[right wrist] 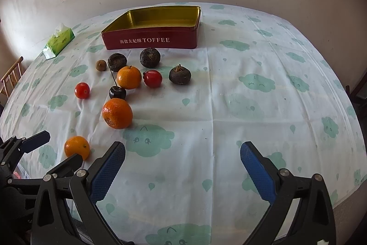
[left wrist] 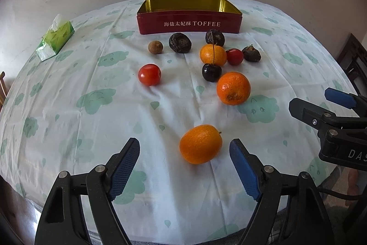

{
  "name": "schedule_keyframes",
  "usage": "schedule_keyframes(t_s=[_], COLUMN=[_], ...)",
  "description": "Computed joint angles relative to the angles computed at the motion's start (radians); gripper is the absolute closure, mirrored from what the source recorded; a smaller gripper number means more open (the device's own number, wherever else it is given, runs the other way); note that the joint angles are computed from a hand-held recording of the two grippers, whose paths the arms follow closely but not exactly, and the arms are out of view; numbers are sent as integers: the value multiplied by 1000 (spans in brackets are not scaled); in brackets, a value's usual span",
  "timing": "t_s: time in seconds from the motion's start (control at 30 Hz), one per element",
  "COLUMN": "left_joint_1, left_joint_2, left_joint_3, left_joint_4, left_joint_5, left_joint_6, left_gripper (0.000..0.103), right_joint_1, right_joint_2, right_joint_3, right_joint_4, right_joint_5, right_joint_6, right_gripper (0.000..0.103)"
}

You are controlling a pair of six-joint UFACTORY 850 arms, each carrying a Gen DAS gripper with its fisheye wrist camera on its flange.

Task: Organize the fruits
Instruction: 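Close the left tool around the small orange, then close the right tool around the large orange while the left tool holds its orange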

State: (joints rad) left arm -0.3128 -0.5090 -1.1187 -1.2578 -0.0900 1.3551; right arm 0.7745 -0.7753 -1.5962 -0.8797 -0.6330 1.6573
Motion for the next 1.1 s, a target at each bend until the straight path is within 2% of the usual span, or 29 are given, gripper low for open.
schedule_keyframes(t_s=[0.17, 0.33, 0.43, 0.5, 0.83, 0.93, 1.1], left_joint_1=[3, 6, 9, 9, 26, 33, 45], left_joint_2=[-25, -30, -34, -42, -47, -47, -49], left_joint_3=[-24, -26, -31, -39, -41, -41, -42], left_joint_4=[184, 35, 34, 124, 54, 53, 33], left_joint_5=[-18, -31, -53, -59, -79, -79, -69], left_joint_6=[-184, -29, -22, -113, -74, -81, -72], left_gripper=[32, 37, 51, 63, 64, 64, 64], right_joint_1=[0, -1, -3, -3, -6, -8, -9], right_joint_2=[-3, -7, -7, -8, -12, -18, -40], right_joint_3=[-2, -5, -7, -8, -12, -21, -53], right_joint_4=[5, 17, 22, 22, 37, 53, 87], right_joint_5=[1, 3, 4, 4, 15, 26, 30], right_joint_6=[-3, -11, -18, -17, -36, -62, -127], right_gripper=[3, 3, 3, 3, 3, 8, 9])
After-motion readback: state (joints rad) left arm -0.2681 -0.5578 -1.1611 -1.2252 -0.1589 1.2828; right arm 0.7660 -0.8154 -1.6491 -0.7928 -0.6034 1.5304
